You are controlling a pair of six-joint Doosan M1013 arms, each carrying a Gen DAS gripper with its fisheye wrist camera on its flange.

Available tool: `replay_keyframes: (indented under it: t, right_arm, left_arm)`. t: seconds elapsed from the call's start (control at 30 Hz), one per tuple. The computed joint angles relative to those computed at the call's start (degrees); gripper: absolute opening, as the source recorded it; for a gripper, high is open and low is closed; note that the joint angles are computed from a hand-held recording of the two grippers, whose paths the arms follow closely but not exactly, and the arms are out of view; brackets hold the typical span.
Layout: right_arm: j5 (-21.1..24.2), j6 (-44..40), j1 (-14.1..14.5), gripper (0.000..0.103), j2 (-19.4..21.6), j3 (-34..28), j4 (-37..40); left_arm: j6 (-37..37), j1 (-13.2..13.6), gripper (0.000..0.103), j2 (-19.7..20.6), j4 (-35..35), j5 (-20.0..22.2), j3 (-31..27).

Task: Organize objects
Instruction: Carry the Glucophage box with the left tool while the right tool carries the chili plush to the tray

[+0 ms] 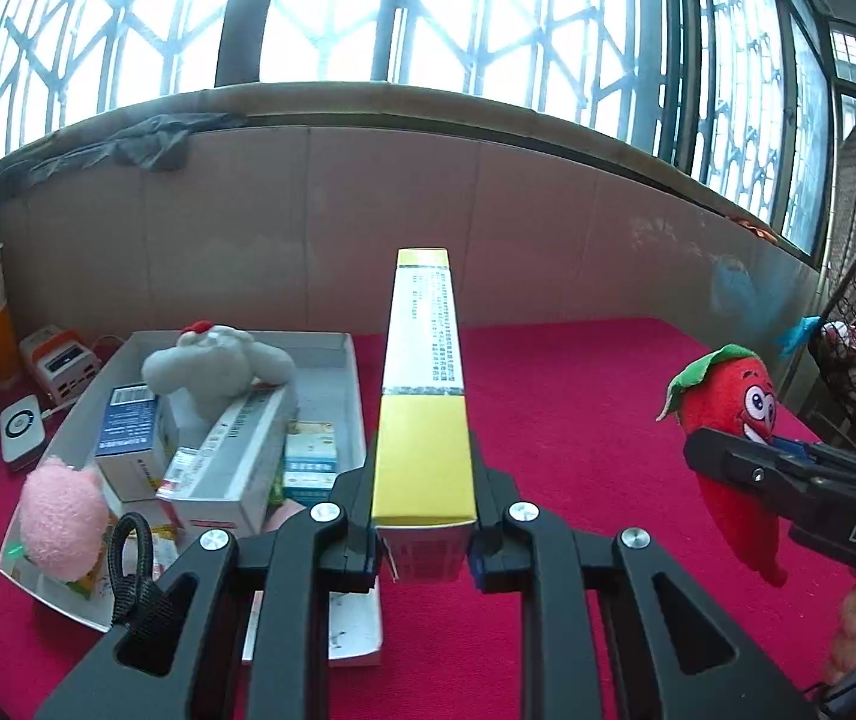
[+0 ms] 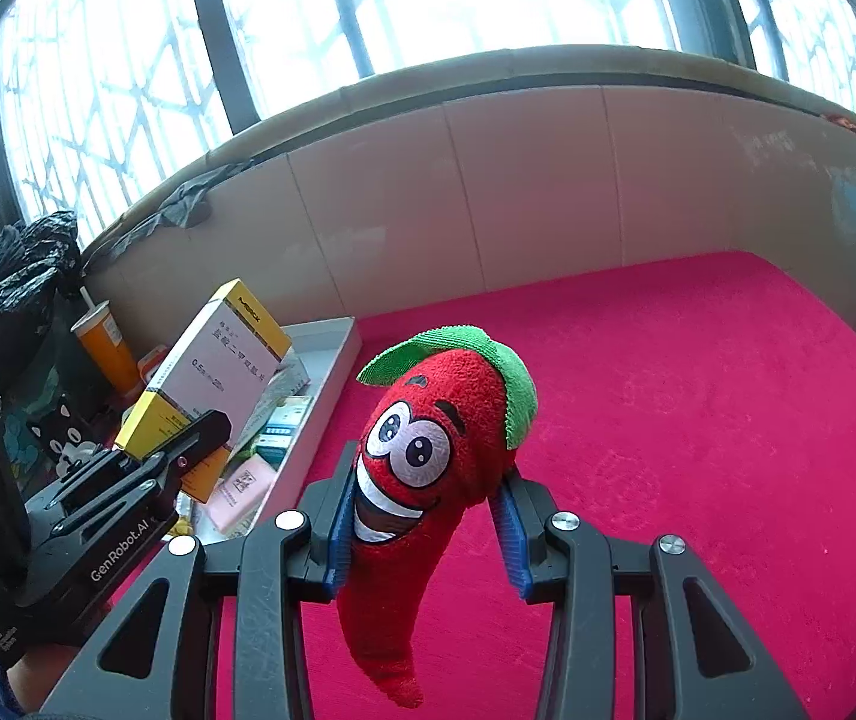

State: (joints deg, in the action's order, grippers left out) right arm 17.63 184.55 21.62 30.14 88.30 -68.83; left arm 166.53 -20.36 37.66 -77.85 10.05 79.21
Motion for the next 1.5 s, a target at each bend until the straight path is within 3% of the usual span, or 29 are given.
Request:
replay_keyframes:
  t: [0.2,0.8,1.07,1.5]
  right_arm:
    - [0.0,-4.6,0.6,0.043,0.6,-1.9,2.8]
    - [0.2,-19.9,2.3,0.043,3.4,-7.6,14.4]
    - [0.5,-25.8,2.8,0.044,4.3,-9.6,18.9]
    - [1.8,-32.0,3.5,0.044,5.8,-12.5,23.5]
  left_arm:
    - [3.6,0.7,0.02,-0.2,-4.5,-0.5,0.3]
    - [5.9,2.3,0.02,-0.3,-8.9,-1.9,1.1]
    - [10.9,2.9,0.02,-0.4,-14.5,-2.1,1.3]
    - [10.5,3.8,0.02,-0.2,-15.2,-2.1,1.3]
